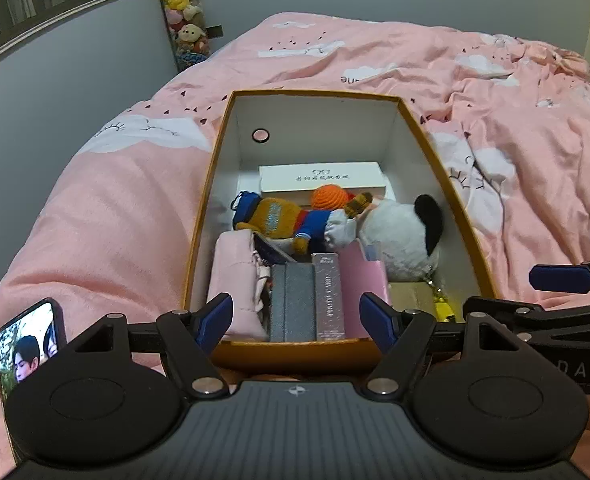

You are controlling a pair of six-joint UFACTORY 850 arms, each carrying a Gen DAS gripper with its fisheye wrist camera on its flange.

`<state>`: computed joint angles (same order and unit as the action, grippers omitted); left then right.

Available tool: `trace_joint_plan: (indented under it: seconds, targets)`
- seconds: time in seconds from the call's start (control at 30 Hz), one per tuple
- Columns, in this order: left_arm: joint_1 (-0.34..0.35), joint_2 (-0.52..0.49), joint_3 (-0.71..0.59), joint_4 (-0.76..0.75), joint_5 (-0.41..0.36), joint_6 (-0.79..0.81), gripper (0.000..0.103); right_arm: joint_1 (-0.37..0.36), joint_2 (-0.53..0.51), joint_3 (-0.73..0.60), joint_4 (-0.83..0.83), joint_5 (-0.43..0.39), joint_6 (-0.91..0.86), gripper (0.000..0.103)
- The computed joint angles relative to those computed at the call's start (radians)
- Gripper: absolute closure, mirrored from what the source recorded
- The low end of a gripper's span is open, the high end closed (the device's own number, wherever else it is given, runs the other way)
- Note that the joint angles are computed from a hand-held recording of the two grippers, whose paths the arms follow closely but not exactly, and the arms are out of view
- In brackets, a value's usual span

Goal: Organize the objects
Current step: 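Withdraw both open tools above the filled box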

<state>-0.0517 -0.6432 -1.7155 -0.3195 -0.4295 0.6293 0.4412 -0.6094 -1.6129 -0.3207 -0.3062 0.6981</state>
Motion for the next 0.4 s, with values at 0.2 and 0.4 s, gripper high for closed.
trace_joint_plan:
  seconds: [0.2, 0.4]
  targets:
    - [0.004, -0.005, -0.009, -0.038, -0.005, 0.037, 0.018, 0.001, -0.007, -0.011, 0.003, -0.008, -0.012, 0.029]
    - [0.007, -0.004, -0.01, -0.062, -0.002, 0.057, 0.018, -0.002, -0.013, -0.021, 0.048, -0.02, -0.051, 0.029]
